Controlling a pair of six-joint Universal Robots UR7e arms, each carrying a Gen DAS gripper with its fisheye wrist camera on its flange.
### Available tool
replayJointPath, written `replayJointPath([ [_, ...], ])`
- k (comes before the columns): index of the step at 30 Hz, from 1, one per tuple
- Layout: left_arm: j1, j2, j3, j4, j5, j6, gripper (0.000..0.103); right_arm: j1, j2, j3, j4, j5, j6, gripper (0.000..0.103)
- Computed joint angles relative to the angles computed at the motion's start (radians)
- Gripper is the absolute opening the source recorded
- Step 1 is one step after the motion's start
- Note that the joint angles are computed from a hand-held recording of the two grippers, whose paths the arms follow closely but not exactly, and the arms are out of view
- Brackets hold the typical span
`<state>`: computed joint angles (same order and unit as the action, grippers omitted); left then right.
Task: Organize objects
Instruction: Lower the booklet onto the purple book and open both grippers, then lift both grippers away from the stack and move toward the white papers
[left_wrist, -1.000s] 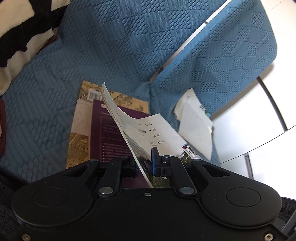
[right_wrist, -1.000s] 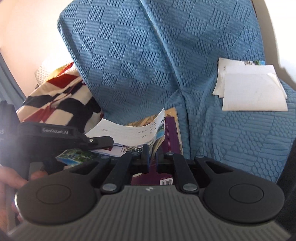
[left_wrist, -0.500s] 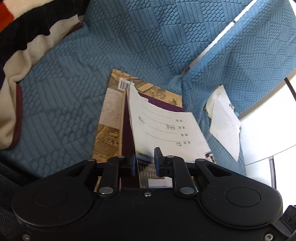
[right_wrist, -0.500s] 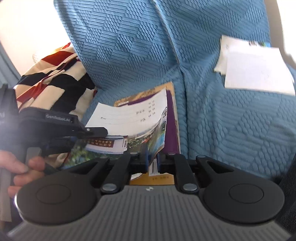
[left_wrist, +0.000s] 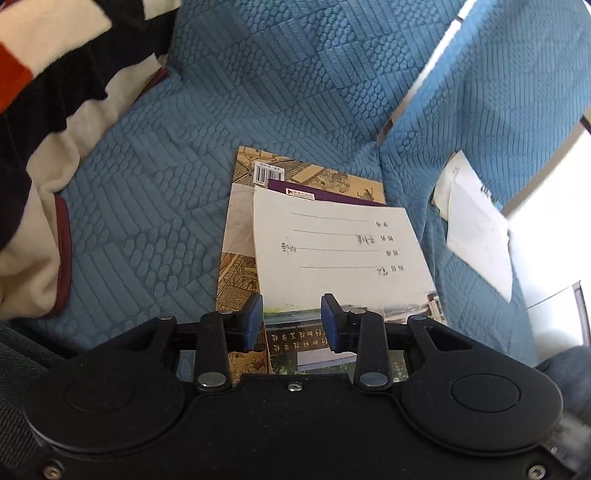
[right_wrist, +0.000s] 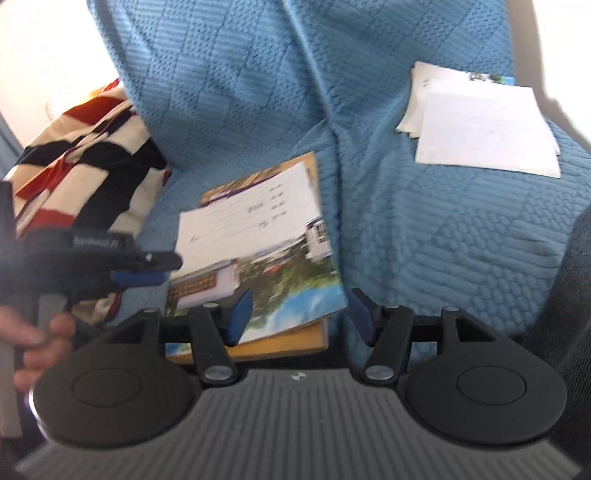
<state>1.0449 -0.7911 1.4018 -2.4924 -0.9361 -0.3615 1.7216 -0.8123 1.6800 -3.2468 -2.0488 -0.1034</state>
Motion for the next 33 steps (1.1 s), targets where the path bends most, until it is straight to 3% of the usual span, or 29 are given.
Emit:
replayJointPath([
  [4, -0.005, 0.013, -0.010, 0.028, 0.026, 0.007, 0.033, -0.002, 0.039, -0.031, -0.058, -0.032, -0.054, 0.059],
  [6, -0.001, 0.020, -0.018, 0.041, 0.028, 0.003, 0.033, -0.005, 0.053, -0.045, -0.070, -0.037, -0.070, 0.053],
  [8, 0.002, 0.023, -0.023, 0.045, 0.019, -0.001, 0.033, -0.007, 0.060, -0.053, -0.065, -0.042, -0.078, 0.040],
  [11, 0.007, 0.025, -0.021, 0.023, 0.003, 0.006, 0.034, -0.010, 0.064, -0.059, -0.038, -0.046, -0.079, 0.033],
  [15, 0.006, 0.031, -0.023, 0.010, 0.010, 0.017, 0.036, -0.019, 0.051, -0.053, 0.013, -0.021, -0.020, 0.031],
  [24, 0.004, 0.036, -0.033, 0.032, 0.030, 0.012, 0.037, -0.012, 0.039, -0.033, 0.020, -0.019, -0.040, 0.024],
  [29, 0.005, 0.027, -0.026, 0.014, 0.045, 0.009, 0.037, -0.006, 0.038, -0.045, 0.035, -0.057, -0.007, 0.024],
  [33, -0.008, 0.006, -0.003, -0.033, 0.075, 0.011, 0.036, -0.007, 0.008, -0.047, 0.076, -0.017, 0.032, 0.024],
])
